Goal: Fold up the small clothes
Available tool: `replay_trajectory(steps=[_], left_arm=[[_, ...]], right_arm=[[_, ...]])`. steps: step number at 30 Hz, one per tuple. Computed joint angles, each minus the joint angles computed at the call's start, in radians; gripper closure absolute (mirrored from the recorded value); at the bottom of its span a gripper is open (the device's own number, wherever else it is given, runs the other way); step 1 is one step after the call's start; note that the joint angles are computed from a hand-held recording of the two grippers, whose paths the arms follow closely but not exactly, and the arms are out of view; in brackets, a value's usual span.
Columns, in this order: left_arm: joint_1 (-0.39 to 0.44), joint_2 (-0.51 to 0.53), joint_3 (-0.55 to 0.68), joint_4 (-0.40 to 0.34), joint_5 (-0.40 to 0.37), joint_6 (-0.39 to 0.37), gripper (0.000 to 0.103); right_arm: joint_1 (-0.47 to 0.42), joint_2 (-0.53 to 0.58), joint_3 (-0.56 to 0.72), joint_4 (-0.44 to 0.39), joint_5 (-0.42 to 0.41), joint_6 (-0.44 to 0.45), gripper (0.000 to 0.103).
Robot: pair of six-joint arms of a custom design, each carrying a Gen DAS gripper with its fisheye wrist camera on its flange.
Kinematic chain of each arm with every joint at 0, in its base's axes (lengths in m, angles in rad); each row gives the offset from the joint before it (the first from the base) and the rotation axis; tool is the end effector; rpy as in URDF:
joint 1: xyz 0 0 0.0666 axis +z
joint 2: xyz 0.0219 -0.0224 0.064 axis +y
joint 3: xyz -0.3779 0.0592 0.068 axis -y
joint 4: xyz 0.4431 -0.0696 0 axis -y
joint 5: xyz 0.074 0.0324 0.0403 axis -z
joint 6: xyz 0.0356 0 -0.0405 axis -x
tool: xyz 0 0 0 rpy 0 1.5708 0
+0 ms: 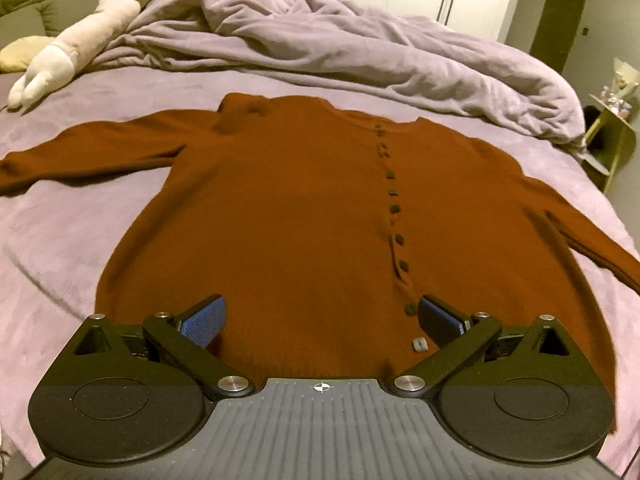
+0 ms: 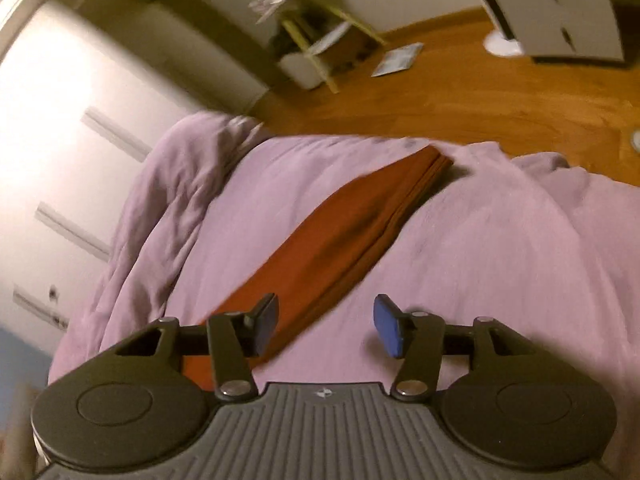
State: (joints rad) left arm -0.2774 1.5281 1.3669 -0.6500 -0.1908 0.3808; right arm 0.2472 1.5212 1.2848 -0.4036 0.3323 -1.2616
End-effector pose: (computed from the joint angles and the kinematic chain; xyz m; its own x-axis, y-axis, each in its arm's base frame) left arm 0.5653 -0.1544 0.3608 -0.7007 -0.1799 -0.6904 -0.1262 0.9837 -0.1283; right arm 0.5731 0.1323 0.3432 -0.1549 0.8896 -0.4296 0.5584 0.4376 0.7048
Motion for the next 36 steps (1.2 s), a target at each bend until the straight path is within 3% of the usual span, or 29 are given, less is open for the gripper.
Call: replay_trajectory(steps=[1, 3, 7, 9, 11, 14, 15, 17, 19, 21, 23, 24, 26, 28, 31, 34, 36], left_arm=[[0.001, 0.008, 0.005, 0.004, -0.009, 0.000, 0.000], [0.006, 0.016, 0.006, 0.024, -0.009, -0.003, 0.000], [0.018, 0.036, 0.021, 0.028, 0.014, -0.021, 0.000], [0.022, 0.047, 0.032, 0.017, 0.011, -0.031, 0.000], [0.027, 0.053, 0.040, 0.009, 0.009, -0.036, 0.000], [0.042, 0.059, 0.057, -0.009, 0.040, -0.051, 0.000], [0.048, 0.061, 0.063, -0.013, 0.056, -0.056, 0.000], [0.056, 0.062, 0.073, -0.007, 0.085, -0.067, 0.000], [0.060, 0.073, 0.095, 0.000, 0.105, -0.079, 0.000], [0.059, 0.087, 0.121, 0.012, 0.124, -0.087, 0.000], [0.060, 0.110, 0.157, 0.019, 0.182, -0.112, 0.000], [0.061, 0.128, 0.183, 0.012, 0.233, -0.138, 0.000], [0.055, 0.167, 0.244, -0.029, 0.277, -0.185, 0.000], [0.046, 0.209, 0.297, -0.040, 0.313, -0.237, 0.000], [0.039, 0.288, 0.385, -0.046, 0.386, -0.260, 0.000], [0.038, 0.393, 0.506, -0.068, 0.442, -0.209, 0.000], [0.038, 0.475, 0.614, -0.115, 0.477, -0.131, 0.006]], right_arm=[[-0.014, 0.023, 0.017, -0.013, -0.005, -0.029, 0.050], [-0.025, 0.052, 0.017, 0.037, -0.005, -0.063, 0.052], [-0.028, 0.121, 0.086, 0.004, 0.024, -0.008, 0.058], [-0.032, 0.127, 0.097, -0.015, 0.043, 0.069, 0.083], [-0.031, 0.149, 0.147, -0.088, 0.064, 0.123, 0.095], [-0.024, 0.154, 0.182, -0.129, 0.110, 0.193, 0.096], [-0.007, 0.161, 0.211, -0.152, 0.151, 0.251, 0.096], [0.044, 0.182, 0.271, -0.102, 0.217, 0.462, 0.097], [0.096, 0.206, 0.326, -0.020, 0.196, 0.638, 0.097], [0.156, 0.238, 0.385, 0.057, 0.115, 0.815, 0.097], [0.212, 0.284, 0.452, 0.076, -0.005, 0.940, 0.094], [0.233, 0.313, 0.492, 0.048, -0.079, 0.971, 0.077], [0.263, 0.358, 0.539, -0.003, -0.201, 0.976, 0.058], [0.284, 0.376, 0.550, -0.052, -0.219, 0.971, 0.058], [0.285, 0.357, 0.503, -0.075, -0.241, 0.879, 0.058], [0.270, 0.310, 0.436, -0.062, -0.246, 0.779, 0.058], [0.256, 0.278, 0.382, -0.042, -0.247, 0.729, 0.057]])
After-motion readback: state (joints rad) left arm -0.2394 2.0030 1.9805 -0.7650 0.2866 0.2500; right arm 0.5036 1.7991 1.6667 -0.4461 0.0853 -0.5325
